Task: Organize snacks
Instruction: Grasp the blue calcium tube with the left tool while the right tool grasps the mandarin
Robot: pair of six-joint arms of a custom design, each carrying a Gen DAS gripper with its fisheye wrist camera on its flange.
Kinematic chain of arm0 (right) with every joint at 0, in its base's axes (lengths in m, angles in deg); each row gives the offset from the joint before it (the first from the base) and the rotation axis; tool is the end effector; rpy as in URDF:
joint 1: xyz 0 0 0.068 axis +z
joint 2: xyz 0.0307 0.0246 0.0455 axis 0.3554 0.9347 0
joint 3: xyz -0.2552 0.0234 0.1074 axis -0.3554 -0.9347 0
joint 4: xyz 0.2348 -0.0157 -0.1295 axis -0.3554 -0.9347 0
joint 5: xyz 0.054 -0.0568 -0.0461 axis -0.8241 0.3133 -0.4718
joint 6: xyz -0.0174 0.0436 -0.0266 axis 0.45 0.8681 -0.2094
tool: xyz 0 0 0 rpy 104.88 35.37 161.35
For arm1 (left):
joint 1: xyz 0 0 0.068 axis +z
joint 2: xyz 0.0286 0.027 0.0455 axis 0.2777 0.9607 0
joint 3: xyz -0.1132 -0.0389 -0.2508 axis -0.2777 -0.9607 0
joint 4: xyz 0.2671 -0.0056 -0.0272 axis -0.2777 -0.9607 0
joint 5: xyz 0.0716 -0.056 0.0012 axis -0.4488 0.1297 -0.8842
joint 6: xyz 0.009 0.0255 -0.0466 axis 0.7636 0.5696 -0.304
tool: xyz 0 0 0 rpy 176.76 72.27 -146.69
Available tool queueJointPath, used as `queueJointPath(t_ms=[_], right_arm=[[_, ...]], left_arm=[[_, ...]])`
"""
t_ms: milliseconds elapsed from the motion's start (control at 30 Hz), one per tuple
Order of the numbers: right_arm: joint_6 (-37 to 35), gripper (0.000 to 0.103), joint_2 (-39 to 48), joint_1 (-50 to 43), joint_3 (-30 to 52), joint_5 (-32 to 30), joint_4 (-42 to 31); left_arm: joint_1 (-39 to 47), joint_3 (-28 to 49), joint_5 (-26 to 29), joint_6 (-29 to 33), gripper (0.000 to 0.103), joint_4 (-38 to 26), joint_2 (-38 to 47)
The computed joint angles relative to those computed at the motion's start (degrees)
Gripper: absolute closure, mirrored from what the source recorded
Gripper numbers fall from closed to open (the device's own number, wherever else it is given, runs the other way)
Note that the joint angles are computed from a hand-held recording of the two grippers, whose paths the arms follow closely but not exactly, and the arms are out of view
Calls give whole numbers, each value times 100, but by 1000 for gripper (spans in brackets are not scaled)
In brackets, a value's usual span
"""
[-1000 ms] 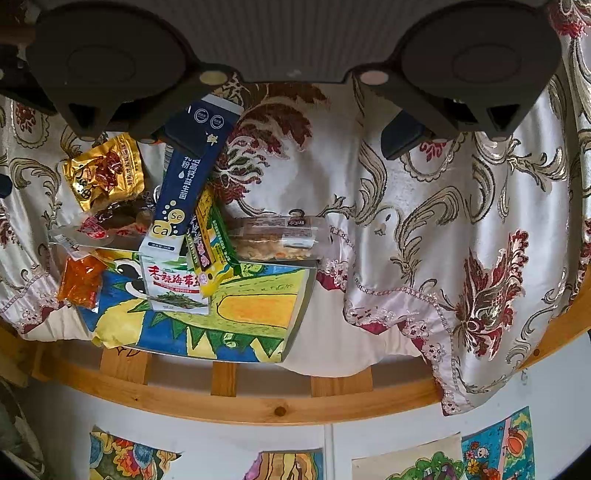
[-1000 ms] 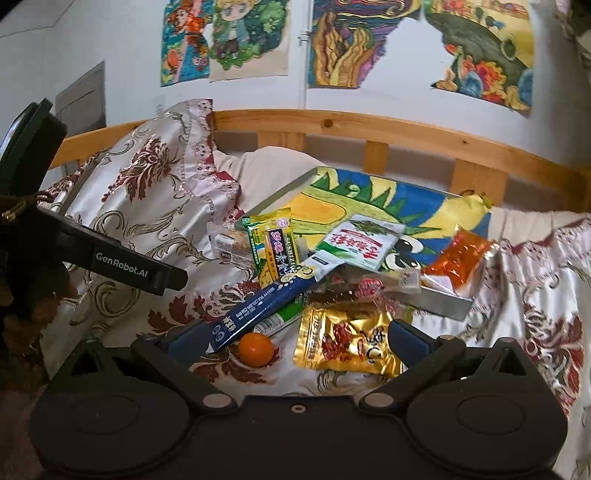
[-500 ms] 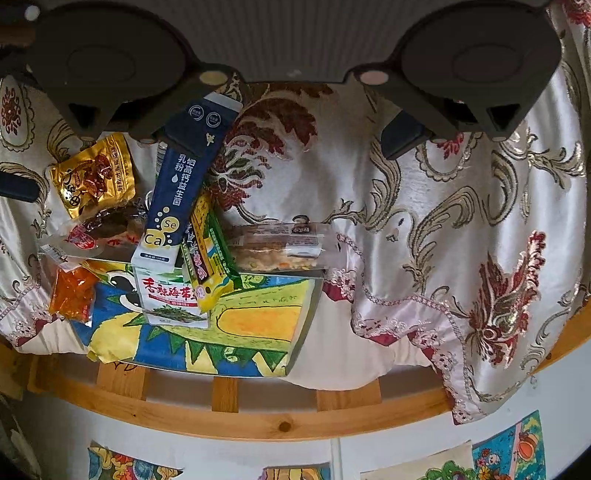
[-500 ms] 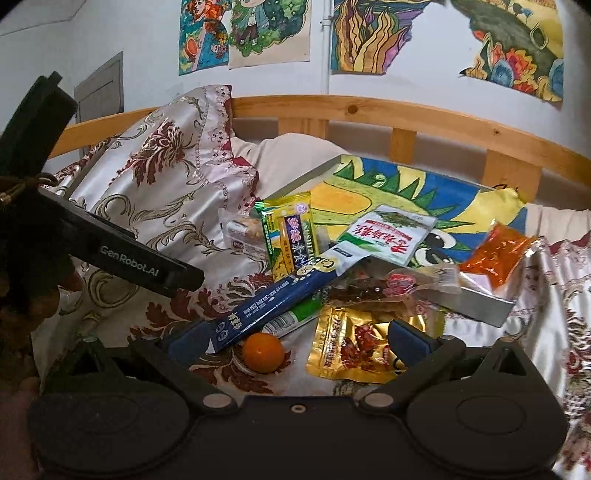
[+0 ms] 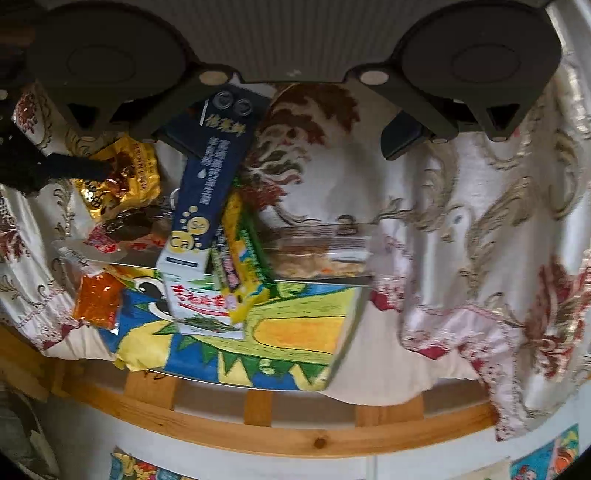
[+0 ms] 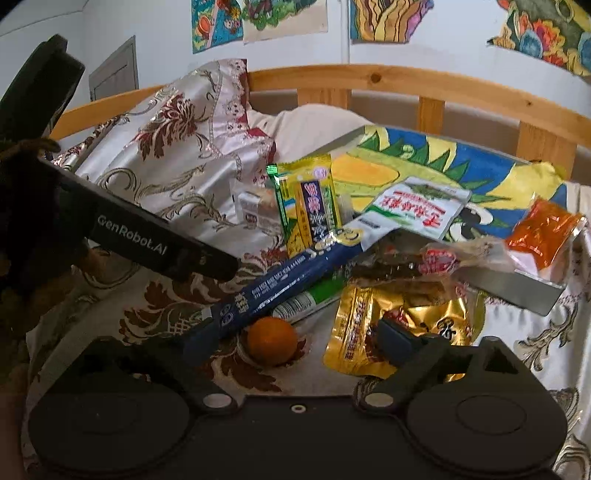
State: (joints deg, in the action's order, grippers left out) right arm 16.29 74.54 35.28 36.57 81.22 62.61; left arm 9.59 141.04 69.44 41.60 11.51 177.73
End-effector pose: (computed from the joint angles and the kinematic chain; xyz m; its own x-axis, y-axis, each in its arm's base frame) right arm 0.2357 0.0575 0.0733 -0.6066 0.0017 -0.7950 -0.0900 0.9934 0.0708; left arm 0.3595 -0.0535 0.1061 -0.6316 0.4078 -0.6594 0.5730 0.8184 -0.0427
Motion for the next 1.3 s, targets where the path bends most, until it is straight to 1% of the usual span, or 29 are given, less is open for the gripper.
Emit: queueJointPath(t_ms=[100, 267, 400, 433, 500, 567, 600, 667, 733, 800, 867, 967, 1000, 1033, 1067, 1300], right_arm=[[57, 19, 110, -74, 34, -97, 34], [70, 29, 280, -105, 125, -223, -4], [17, 38, 392, -106, 185, -324, -8], [0, 41, 424, -123, 208, -357, -19], [-12, 44, 491, -155, 227, -439, 14], [-36, 46, 547, -174, 238, -498, 76], [-60, 48, 568, -183, 239, -532, 112], [-97, 52, 606, -191, 246, -601, 161], [-132, 56, 651, -189, 271, -640, 183], [-139, 57, 684, -181, 283, -663, 207], [-135, 58, 695, -211, 287, -726, 217], [-123, 59, 718, -265, 301, -824, 223], [-130, 62, 720, -288, 303, -873, 224], [-132, 65, 718, -291, 307, -907, 216], [-135, 66, 717, -285, 307, -919, 209], [-120, 68, 729, -306, 286, -967, 258]], left_arm=[[-97, 130, 25, 4, 1, 16, 185], [-222, 324, 104, 26, 1, -1, 429], [-250, 456, 383, 155, 1, -41, 569], [-248, 486, 473, 223, 2, -41, 607], [-270, 537, 572, 311, 5, -70, 660], [-270, 666, 698, 442, 12, -230, 750], [-268, 728, 749, 490, 14, -311, 794], [-259, 848, 844, 562, 22, -471, 874], [-243, 946, 949, 643, 27, -603, 949], [-245, 1011, 1002, 707, 32, -701, 996], [-261, 1118, 1020, 771, 40, -847, 1061], [-251, 1319, 1141, 799, 47, -1105, 1176], [-241, 1383, 1181, 809, 49, -1197, 1211], [-233, 1485, 1240, 824, 54, -1340, 1266], [-230, 1557, 1280, 816, 57, -1453, 1298], [-230, 1498, 1258, 728, 64, -1516, 1207]])
